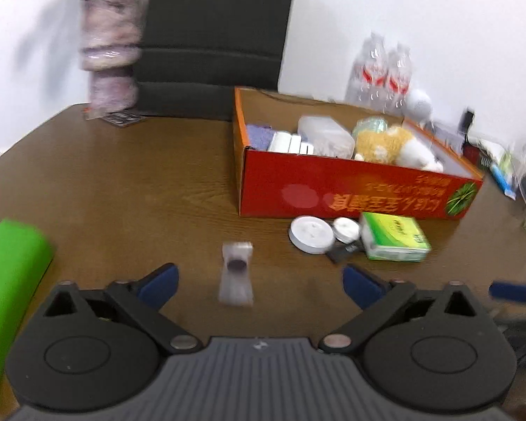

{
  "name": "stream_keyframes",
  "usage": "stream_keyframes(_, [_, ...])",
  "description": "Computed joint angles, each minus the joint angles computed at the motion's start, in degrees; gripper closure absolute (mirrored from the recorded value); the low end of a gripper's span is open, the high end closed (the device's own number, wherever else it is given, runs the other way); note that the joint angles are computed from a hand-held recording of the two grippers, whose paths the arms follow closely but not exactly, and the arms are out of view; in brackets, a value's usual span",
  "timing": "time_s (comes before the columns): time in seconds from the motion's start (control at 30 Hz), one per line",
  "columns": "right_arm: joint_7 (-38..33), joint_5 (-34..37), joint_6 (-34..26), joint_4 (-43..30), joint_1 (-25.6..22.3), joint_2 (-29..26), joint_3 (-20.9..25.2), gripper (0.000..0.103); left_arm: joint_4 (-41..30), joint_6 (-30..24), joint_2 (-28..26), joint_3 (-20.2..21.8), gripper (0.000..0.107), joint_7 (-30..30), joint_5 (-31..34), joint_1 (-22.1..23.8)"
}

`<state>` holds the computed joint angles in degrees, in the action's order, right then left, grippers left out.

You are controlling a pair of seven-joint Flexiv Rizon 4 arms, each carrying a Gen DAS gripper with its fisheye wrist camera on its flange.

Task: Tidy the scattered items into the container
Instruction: 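Grasp a clear sachet with the left tool while the right tool grasps another sachet, then carry both sachets over the box and open both tools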

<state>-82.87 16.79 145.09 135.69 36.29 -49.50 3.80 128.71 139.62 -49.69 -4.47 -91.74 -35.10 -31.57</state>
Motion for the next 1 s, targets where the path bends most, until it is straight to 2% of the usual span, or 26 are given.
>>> stream_keyframes(0.03, [1.5, -6.9, 1.9, 1.2, -2.6, 0.3, 0.3, 0.026, -1.0, -2.0, -0.1, 0.6, 0.035, 2.0, -1.0, -0.3])
stream_keyframes(0.07, [-0.1, -10.0, 2.2, 1.3, -3.6, 0.6, 0.6, 0.030, -1.9, -3.0, -0.5, 0.9, 0.040, 3.3, -0.7, -0.3])
stream_keyframes(0.13, [-5.8, -8.4, 2.1, -0.3, -0.8, -0.2, 0.0, 0.030, -2.5, -2.3, -1.6, 1.0, 0.046, 3.3, 1.2, 0.5])
stream_keyframes(0.17, [-8.1, -8.3, 1.3, -1.1, 0.8, -0.6, -0.8, 0.033, -2.5, -1.3, -2.1, 1.2, 0.058, 3.2, 1.4, 0.4])
stream_keyframes(0.2, [-9.7, -8.5, 0.1, -1.9, 1.6, -0.9, -1.2, 0.040, -2.2, -0.8, -2.2, 1.0, 0.077, 3.0, 2.1, 0.8])
stream_keyframes(0.23, [-10.6, -9.0, -1.6, -3.1, 2.0, -1.1, -1.3, 0.044, -1.8, -0.2, -2.1, 0.2, 0.086, 1.6, 4.1, 2.4])
stream_keyframes(0.27, [-10.9, -9.5, -3.5, -4.1, 1.9, -1.2, -1.2, 0.053, -1.1, 0.8, -2.2, -0.9, 0.088, -0.7, 6.6, 4.5])
stream_keyframes(0.3, [-10.9, -9.9, -5.2, -5.0, 1.7, -1.4, -1.0, 0.070, -0.6, 2.0, -2.5, -1.6, 0.089, -3.0, 8.8, 6.1])
stream_keyframes(0.33, [-10.6, -10.2, -6.2, -5.7, 1.2, -1.6, -0.7, 0.080, -0.3, 3.0, -2.8, -1.8, 0.089, -4.3, 10.1, 6.8])
stream_keyframes(0.37, [-10.3, -10.8, -6.2, -6.0, 0.5, -1.9, -0.1, 0.084, 0.0, 3.6, -2.9, -1.8, 0.090, -5.1, 10.6, 7.0])
stream_keyframes(0.53, [-10.1, -10.4, -3.3, -4.2, -0.4, -1.9, 1.3, 0.086, 1.6, 6.5, -2.7, -1.9, 0.091, -8.3, 11.8, 6.9])
stream_keyframes(0.63, [-9.8, -10.2, 2.6, -0.7, -1.8, -1.9, 3.0, 0.086, 2.9, 12.9, -3.2, -1.4, 0.091, -8.8, 12.3, 4.7])
stream_keyframes(0.73, [-7.9, -11.2, 8.5, 2.8, -5.0, -0.3, 4.6, 0.086, 3.4, 16.2, -2.8, -3.7, 0.091, -11.3, 17.9, 6.3])
stream_keyframes(0.83, [-5.6, -15.3, 8.9, 3.5, -9.3, 4.7, 4.0, 0.086, 1.4, 13.0, 0.4, -5.5, 0.091, -11.5, 23.9, 9.8])
stream_keyframes(0.9, [-5.8, -17.9, 6.1, 1.3, -11.0, 8.3, 2.2, 0.086, -2.1, 8.3, 2.9, -6.4, 0.091, -11.2, 26.7, 12.4])
stream_keyframes(0.93, [-6.3, -17.9, 3.3, -1.0, -10.9, 9.7, 1.0, 0.086, -4.7, 4.4, 3.9, -6.7, 0.091, -10.6, 26.9, 13.3])
stream_keyframes(1.0, [-5.2, -19.3, -6.8, -7.1, -11.6, 11.5, -0.7, 0.086, -11.3, -4.8, 4.1, -6.8, 0.091, -9.1, 25.2, 14.1])
